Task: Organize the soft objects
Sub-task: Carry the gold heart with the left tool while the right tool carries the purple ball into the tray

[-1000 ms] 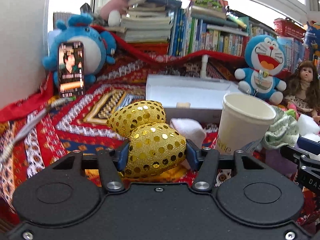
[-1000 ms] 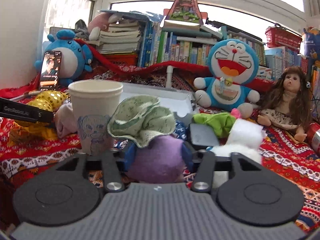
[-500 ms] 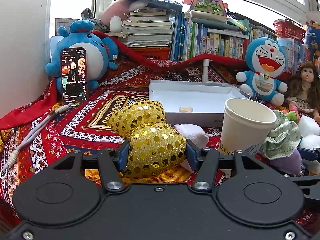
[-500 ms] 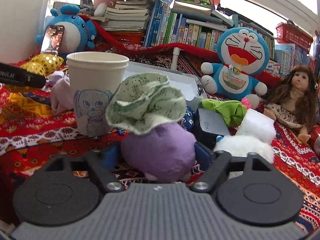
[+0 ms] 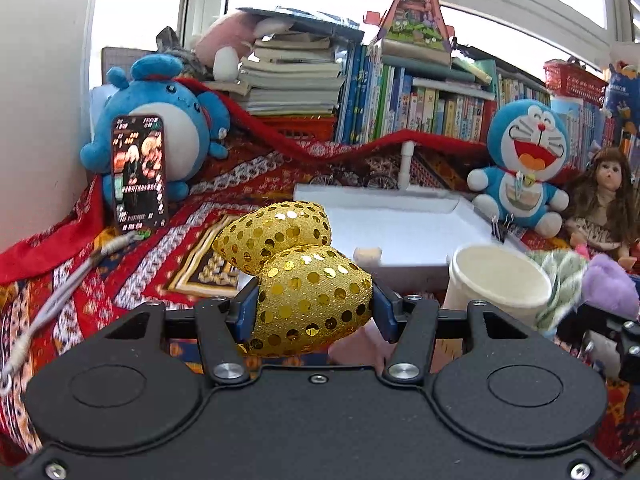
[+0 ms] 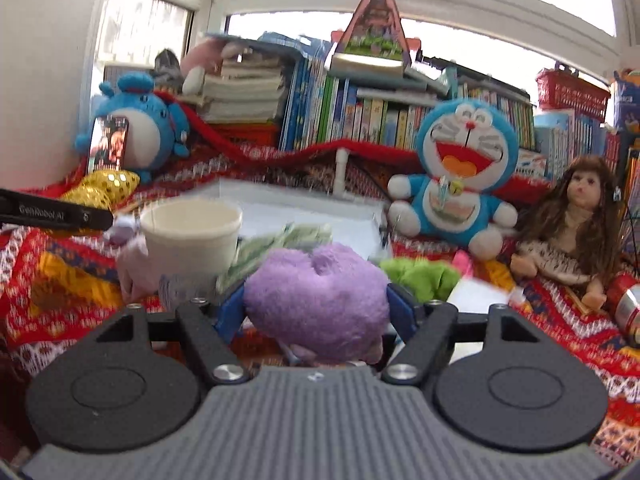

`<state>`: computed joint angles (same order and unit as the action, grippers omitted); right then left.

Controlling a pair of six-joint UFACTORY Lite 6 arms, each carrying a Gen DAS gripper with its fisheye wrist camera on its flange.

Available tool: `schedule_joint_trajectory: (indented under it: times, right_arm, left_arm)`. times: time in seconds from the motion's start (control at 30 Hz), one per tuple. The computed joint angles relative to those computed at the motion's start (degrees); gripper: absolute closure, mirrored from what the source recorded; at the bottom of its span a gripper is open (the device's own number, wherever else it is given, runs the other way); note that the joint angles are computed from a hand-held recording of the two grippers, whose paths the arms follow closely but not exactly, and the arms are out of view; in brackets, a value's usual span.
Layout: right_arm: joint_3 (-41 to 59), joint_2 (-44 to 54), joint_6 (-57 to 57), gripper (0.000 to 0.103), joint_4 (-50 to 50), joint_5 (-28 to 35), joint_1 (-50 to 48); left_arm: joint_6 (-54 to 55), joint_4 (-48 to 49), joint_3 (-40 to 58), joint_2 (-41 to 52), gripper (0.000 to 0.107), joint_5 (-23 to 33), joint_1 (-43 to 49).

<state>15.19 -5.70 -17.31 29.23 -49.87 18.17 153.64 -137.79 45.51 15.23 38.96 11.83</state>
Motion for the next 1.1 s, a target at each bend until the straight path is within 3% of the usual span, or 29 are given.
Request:
schedule_joint_trajectory:
  times: [0.33, 0.53, 0.83, 1.1]
  right_arm:
    - [4.94, -3.17, -0.04, 0.028, -7.61, 6.11, -8.10]
    - [11.27, -0.08, 7.38, 0.028, -18.27, 12.13, -13.92]
    - [24.84, 8.86, 27.62, 0.028, -39.06, 20.77, -21.20]
    - [39.98, 20.16, 54.52, 0.028, -64.19, 27.12, -25.30]
  left_arm:
    - [-19.68, 17.06, 14.38, 4.71, 0.053, -3.29, 0.73]
    - [-30.62, 26.23, 23.92, 9.95, 0.053, -4.60, -0.55]
    - [-51.78, 44.52, 43.27, 22.13, 0.053, -6.27, -3.34]
    - [-73.10, 64.14, 63.48, 35.42, 0.053, -9.41, -7.95]
